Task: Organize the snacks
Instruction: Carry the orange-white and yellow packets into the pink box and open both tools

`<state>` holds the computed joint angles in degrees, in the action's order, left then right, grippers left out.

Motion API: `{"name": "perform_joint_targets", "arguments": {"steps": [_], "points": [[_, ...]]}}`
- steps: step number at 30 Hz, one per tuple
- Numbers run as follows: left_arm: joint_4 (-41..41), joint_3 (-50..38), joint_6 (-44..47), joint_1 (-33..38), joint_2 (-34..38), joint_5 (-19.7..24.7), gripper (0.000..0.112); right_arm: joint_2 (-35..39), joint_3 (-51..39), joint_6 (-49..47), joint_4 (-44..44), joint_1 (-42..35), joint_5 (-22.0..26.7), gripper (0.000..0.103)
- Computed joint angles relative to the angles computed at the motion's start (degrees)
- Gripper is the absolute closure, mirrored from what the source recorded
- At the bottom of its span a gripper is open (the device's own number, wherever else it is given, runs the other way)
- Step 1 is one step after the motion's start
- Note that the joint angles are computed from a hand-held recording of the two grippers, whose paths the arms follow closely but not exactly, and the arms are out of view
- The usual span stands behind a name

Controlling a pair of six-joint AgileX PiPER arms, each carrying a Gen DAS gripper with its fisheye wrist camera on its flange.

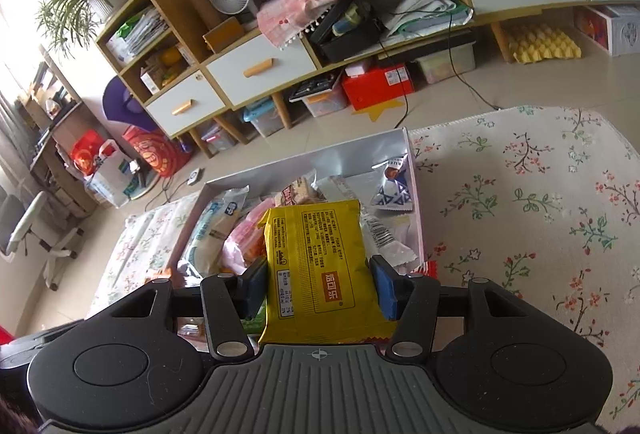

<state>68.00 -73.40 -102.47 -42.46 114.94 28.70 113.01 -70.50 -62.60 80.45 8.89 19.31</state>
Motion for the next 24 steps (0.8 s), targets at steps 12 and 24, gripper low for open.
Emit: {"name": "perform_joint_targets", "arguments": {"steps": [12, 24], "points": [[1.21, -5.38, -1.04, -1.1, 5.3, 4.65, 0.076, 1.97, -0.19, -8.48, 8.11, 0.69, -1.89, 0.05], [-0.67, -5.53, 1.77, -1.77, 5.05, 6.01, 0.051, 1.18, 0.53, -8.24, 8.6, 0.88, -1.34, 0.026]]}}
